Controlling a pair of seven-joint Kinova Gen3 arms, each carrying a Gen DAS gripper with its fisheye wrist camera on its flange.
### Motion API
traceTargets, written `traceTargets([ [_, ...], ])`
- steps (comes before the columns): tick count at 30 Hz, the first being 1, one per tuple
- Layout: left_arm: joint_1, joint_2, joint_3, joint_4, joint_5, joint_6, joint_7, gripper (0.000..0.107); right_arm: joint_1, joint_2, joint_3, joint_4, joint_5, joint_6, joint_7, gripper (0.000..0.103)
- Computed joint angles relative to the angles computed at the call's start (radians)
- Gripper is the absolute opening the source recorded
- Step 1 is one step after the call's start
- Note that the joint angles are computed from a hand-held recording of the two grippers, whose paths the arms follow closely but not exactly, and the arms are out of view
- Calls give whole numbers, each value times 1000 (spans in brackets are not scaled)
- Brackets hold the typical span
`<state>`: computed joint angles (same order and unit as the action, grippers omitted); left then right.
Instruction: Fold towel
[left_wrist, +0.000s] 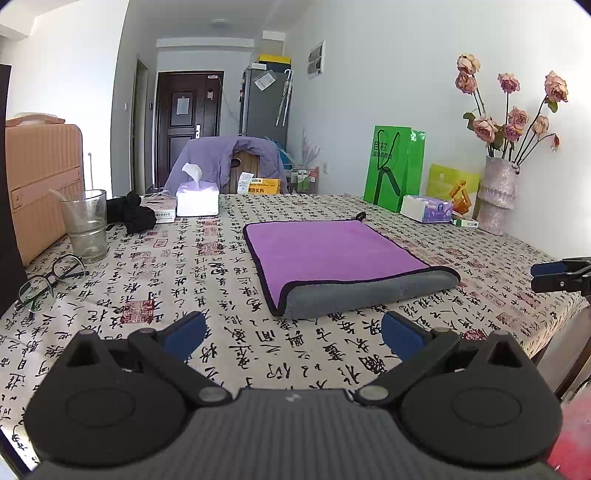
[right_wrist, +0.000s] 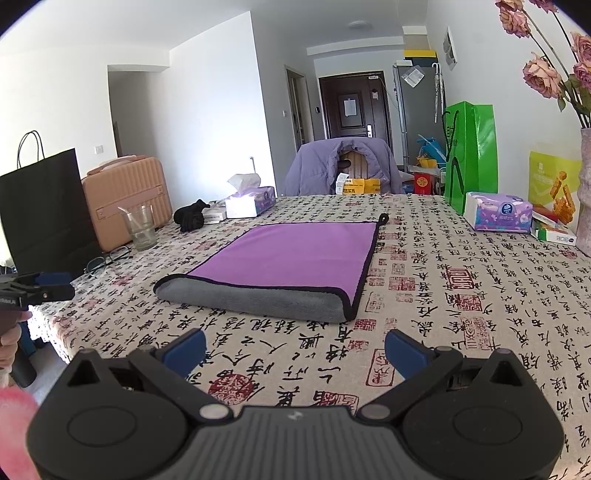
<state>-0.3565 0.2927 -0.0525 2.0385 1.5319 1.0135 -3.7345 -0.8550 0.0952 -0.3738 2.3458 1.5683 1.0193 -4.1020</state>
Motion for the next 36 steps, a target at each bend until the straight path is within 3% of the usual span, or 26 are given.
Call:
traceTargets([
  [36,9,-16,-4,15,2,-8,-11,103,3,3,0,6,10,-4,-10,103],
])
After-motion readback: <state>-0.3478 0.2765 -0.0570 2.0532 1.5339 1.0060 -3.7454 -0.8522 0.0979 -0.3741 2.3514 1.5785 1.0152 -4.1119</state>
